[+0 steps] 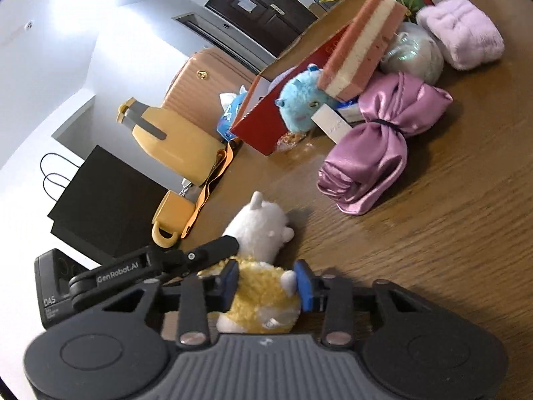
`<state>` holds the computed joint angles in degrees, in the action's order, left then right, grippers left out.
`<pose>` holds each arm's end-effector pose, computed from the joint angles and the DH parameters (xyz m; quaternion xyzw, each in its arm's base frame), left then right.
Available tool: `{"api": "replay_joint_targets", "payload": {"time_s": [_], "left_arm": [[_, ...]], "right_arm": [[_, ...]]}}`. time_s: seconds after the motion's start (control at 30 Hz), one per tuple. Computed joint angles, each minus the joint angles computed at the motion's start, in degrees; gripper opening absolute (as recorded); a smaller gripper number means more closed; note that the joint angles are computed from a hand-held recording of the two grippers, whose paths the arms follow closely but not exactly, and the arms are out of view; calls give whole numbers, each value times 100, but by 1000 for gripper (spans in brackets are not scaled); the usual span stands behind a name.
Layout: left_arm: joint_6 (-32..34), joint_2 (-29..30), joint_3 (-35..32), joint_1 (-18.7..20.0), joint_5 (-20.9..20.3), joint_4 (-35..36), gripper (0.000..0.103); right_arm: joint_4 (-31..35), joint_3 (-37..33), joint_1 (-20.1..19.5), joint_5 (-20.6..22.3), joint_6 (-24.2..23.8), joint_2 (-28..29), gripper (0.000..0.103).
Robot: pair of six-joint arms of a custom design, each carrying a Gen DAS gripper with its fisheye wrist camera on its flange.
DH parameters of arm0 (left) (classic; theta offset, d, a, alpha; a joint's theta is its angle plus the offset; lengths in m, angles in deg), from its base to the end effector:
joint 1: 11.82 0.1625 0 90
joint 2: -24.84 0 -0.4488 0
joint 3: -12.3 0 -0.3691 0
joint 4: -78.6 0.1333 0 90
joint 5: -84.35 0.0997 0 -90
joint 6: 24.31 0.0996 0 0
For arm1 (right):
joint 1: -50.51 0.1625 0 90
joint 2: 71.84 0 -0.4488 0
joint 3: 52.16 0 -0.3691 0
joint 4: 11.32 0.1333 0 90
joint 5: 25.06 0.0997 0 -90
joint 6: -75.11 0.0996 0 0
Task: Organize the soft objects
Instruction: 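Carry the plush sheep with the left gripper into the box and release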
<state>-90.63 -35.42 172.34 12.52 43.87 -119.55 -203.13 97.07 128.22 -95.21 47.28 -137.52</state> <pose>-0.1580 -0.3009 0.1390 -0.0358 0.9055 -0.4085 0.1094 0.0887 -0.3779 0.1470 -0.1586 0.9599 -0.2052 0.1062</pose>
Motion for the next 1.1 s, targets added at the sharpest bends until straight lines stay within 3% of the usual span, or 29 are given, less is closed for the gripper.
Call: {"api": "replay_joint_targets", "payload": {"time_s": [0.23, 0.33, 0.47, 0.6, 0.73, 0.8, 0.9, 1.0, 1.1], "left_arm": [[729, -42, -257, 16, 258, -376, 36], [1732, -135, -751, 296, 309, -670, 36], [3340, -249, -1922, 914, 199, -780, 35], [4153, -34, -3187, 1668, 135, -364, 35], [4079, 221, -3897, 2363, -83, 332, 35], [3972, 341, -4106, 2650, -167, 844, 35], [3948, 453, -4232, 2785, 55, 1605, 35], [4395, 457, -4132, 2739, 163, 1550, 34], [4896, 567, -4007, 2556, 594, 1030, 36]], "right_arm": [[87, -159, 115, 248, -92, -124, 31], [322, -552, 345, 373, 10, -196, 31], [657, -1682, 1074, 278, 94, -42, 31], [1554, -3377, 1677, -217, 156, 621, 31], [2815, -4957, 1871, -821, 329, 1519, 31], [3081, -5394, 1880, -1168, 397, 1886, 31], [3353, -5759, 1936, -1798, 276, 2302, 31], [3276, -5818, 2019, -2306, 125, 2561, 29], [3544, -5895, 2079, -2370, -86, 2582, 30]]}}
